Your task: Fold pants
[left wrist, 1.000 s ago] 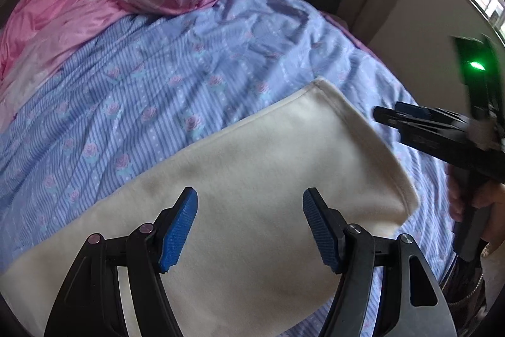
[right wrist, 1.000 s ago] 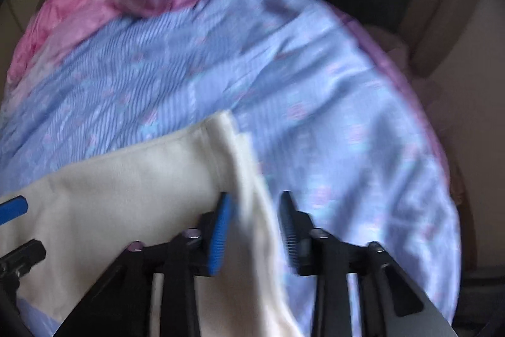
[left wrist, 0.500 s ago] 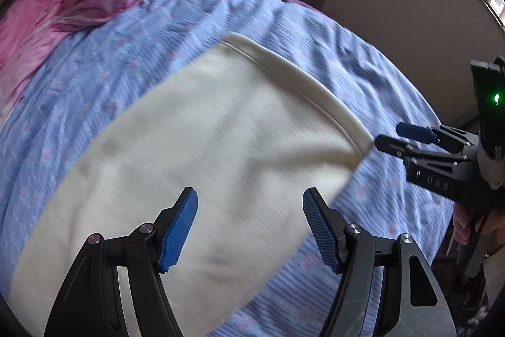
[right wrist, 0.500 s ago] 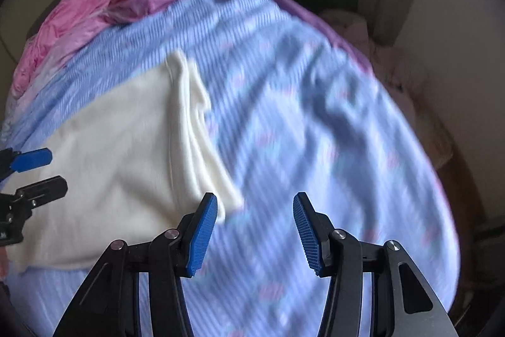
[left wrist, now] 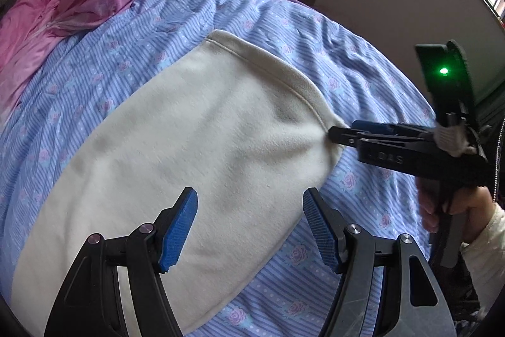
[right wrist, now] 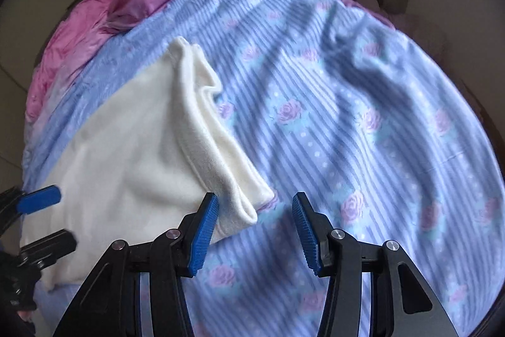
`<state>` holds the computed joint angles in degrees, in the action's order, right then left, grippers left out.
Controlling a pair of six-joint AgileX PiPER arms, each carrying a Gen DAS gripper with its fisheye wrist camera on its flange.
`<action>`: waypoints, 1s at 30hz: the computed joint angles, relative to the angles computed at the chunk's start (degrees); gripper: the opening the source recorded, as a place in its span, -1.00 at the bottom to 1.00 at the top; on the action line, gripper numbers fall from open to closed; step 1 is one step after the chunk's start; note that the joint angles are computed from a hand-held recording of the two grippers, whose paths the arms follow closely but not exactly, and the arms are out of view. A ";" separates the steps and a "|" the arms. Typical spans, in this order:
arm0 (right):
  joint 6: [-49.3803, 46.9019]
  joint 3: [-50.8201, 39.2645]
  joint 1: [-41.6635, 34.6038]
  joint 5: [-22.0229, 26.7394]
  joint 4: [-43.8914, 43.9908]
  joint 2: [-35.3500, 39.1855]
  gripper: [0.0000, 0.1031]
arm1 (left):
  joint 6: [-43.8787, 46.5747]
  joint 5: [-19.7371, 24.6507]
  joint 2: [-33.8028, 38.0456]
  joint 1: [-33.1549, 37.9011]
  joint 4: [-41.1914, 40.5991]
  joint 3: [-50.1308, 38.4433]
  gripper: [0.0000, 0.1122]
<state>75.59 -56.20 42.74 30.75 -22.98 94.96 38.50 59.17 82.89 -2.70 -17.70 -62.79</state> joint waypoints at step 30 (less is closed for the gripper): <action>18.55 -9.86 12.11 28.97 -10.21 -0.37 -0.07 | -1.30 0.97 -2.17 2.31 -0.27 1.53 0.22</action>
